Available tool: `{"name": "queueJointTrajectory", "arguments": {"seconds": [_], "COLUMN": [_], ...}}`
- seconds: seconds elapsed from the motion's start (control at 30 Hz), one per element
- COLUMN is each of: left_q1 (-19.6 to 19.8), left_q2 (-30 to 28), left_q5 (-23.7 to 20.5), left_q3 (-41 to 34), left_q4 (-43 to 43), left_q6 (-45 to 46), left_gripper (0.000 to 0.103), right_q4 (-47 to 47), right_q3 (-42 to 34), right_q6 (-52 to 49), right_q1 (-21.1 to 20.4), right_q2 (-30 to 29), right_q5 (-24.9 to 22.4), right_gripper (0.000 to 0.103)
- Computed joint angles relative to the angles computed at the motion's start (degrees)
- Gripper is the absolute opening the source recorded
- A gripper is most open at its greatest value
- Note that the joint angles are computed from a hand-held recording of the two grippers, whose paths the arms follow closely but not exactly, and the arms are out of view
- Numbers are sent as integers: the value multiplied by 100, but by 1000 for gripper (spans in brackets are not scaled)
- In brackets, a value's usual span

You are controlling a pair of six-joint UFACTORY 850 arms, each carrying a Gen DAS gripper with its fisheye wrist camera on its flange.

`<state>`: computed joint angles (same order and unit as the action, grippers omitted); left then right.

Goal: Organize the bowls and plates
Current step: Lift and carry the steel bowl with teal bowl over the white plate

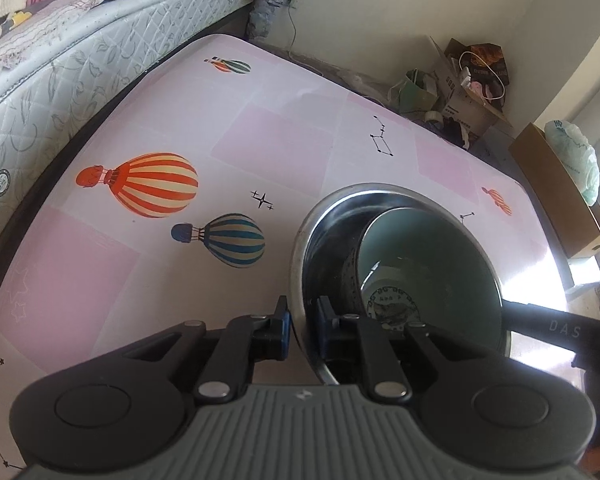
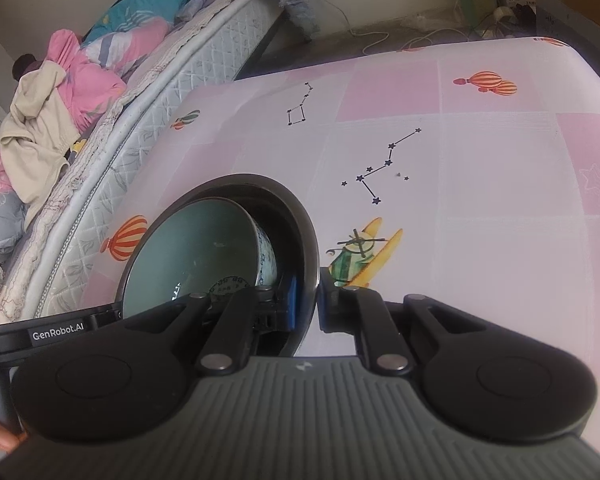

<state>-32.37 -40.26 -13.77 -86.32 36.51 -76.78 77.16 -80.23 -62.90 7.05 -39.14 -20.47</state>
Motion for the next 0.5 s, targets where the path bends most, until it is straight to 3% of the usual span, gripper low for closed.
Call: {"name": "queueJointTrajectory", "arguments": {"seconds": [0.5], "left_q1": [-115], "left_q2": [264], "left_q5": [-21], "left_q3": [288], "left_q4": [1644], "left_q6": [-1636], "left_gripper": [14], "right_q4": [468], "right_q3": [282], "right_q6": [-641], "right_q1": [56], "right_q2": [265], "right_q5": [108], "right_gripper": [11]}}
